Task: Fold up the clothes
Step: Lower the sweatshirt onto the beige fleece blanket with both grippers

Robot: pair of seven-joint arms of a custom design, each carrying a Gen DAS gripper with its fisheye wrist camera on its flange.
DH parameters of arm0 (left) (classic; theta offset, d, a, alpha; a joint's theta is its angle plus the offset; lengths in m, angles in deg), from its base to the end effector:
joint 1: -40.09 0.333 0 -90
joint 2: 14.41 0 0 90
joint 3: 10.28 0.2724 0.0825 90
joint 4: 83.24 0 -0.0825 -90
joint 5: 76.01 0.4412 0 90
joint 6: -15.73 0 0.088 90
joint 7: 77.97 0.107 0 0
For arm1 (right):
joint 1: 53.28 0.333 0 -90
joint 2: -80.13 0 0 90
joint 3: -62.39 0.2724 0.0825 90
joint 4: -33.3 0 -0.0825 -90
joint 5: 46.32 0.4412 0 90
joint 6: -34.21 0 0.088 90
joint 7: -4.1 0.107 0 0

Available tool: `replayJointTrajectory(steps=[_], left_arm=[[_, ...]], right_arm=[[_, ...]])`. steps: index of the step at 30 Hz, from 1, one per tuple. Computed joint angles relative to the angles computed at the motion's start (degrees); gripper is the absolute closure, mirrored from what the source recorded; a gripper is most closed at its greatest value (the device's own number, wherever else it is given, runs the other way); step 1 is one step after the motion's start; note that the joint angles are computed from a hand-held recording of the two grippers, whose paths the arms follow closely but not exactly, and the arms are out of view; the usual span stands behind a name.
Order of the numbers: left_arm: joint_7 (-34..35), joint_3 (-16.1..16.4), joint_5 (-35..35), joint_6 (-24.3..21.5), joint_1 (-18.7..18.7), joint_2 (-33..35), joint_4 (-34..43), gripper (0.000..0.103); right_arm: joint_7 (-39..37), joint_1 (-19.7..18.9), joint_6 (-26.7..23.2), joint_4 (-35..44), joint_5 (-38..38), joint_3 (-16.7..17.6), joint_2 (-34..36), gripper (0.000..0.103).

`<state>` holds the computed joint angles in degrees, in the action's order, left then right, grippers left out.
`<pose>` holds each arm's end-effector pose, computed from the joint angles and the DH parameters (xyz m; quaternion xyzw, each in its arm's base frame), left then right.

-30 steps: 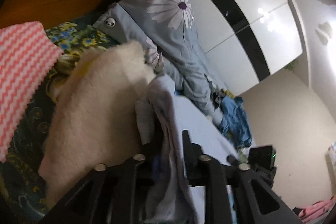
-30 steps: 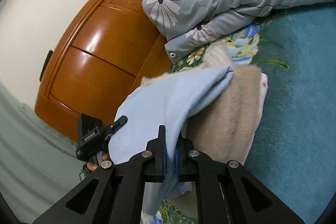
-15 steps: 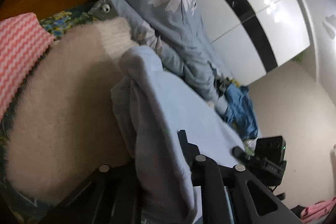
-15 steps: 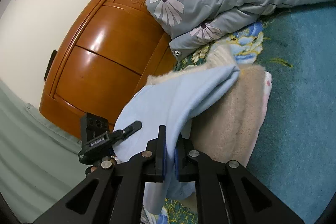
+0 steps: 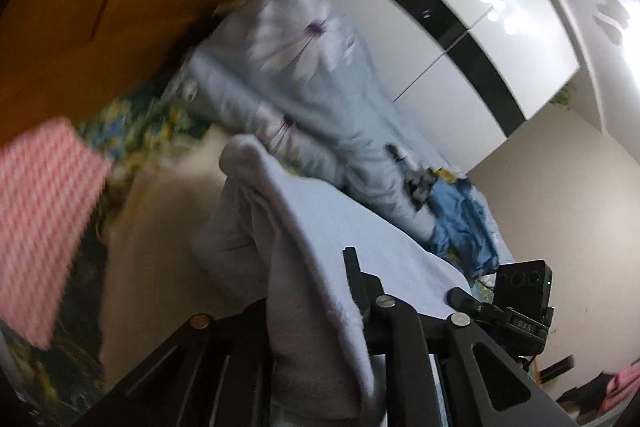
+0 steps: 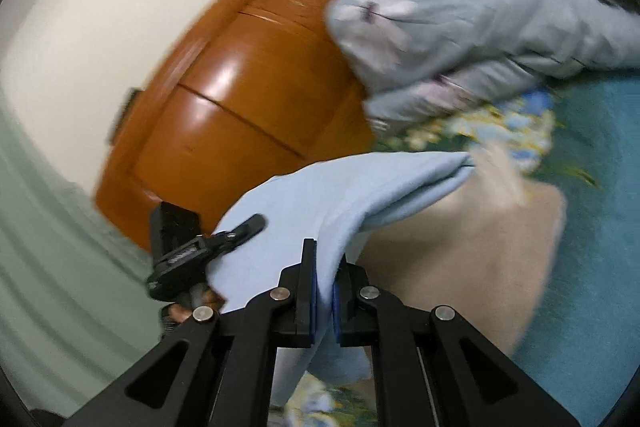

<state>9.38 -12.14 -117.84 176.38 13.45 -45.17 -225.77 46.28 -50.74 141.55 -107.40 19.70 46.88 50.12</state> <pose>0.4594 -0.2140 0.5073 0.6697 -0.5857 0.4563 0.0171 0.4779 -0.0391 0.4623 -0.6369 0.5188 0.1946 0.5360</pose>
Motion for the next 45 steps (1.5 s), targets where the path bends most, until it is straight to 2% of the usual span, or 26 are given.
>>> replayJointTrajectory(steps=[1, 4, 8, 9, 12, 14, 16, 17, 20, 22, 25, 29, 32, 39, 45], left_arm=[[-0.6, 0.0, -0.1, -0.3, 0.2, 0.9, -0.3, 0.084], [5.0, 3.4, -7.5, 2.6, -3.8, 1.3, -2.2, 0.082], [7.9, 3.6, -10.5, 3.6, -3.9, -1.6, -4.3, 0.078], [6.1, 2.5, -9.0, 3.0, -2.4, -2.3, -4.7, 0.077], [-2.1, -1.5, -3.1, 2.5, 3.0, -6.0, -6.7, 0.063], [-12.2, -7.7, 5.4, 0.9, 10.3, -9.2, -8.1, 0.056], [-20.8, -14.4, 14.3, -2.9, 17.7, -12.8, -8.2, 0.055], [-23.2, -16.7, 17.7, -4.5, 19.8, -14.0, -7.6, 0.055], [-25.6, -20.7, 25.2, -6.3, 21.6, -14.2, -4.6, 0.055], [-26.6, -23.3, 29.8, -7.3, 22.4, -12.5, -2.0, 0.052], [-28.0, -26.0, 35.2, -7.9, 22.6, -9.8, 0.5, 0.051], [-32.7, -28.9, 41.4, -8.1, 23.9, -9.0, 0.5, 0.051], [-34.4, -27.9, 43.7, -7.3, 22.6, -8.6, -1.1, 0.051], [-37.1, -21.9, 45.4, -1.5, 17.2, -7.2, -5.7, 0.050], [-42.0, -21.2, 50.2, -2.0, 16.2, -6.8, -5.7, 0.050]], right_arm=[[1.0, -0.4, 0.8, -0.1, -1.3, 0.5, 1.0, 0.097], [2.0, -0.8, -0.4, 0.3, -0.6, -0.4, 4.1, 0.097], [0.8, -1.6, -0.4, 0.2, -1.1, 0.6, 4.2, 0.097], [0.9, -1.8, -0.8, 0.4, -1.6, 0.6, 4.2, 0.097], [1.9, -2.8, -2.3, 1.3, -4.0, 0.5, 4.2, 0.094], [2.3, -3.5, -2.5, 2.1, -5.6, 0.5, 4.0, 0.094], [2.6, -4.5, 0.1, 1.7, -8.0, 1.3, 2.0, 0.093], [2.9, -4.8, 2.0, 1.1, -9.5, 1.9, 0.4, 0.092], [3.4, -4.1, 7.7, -2.1, -12.5, 3.5, -6.0, 0.091], [3.1, -2.4, 10.5, -4.5, -13.5, 4.4, -10.5, 0.091], [2.4, 0.6, 14.5, -7.6, -15.0, 6.0, -15.9, 0.091], [2.3, 3.9, 22.9, -12.6, -17.3, 8.8, -21.0, 0.091], [2.0, 6.4, 26.0, -15.7, -18.6, 7.6, -23.1, 0.091], [2.5, 11.1, 28.6, -19.4, -22.5, 3.1, -23.8, 0.094], [3.9, 12.4, 29.8, -19.6, -23.8, 2.2, -22.4, 0.095]])
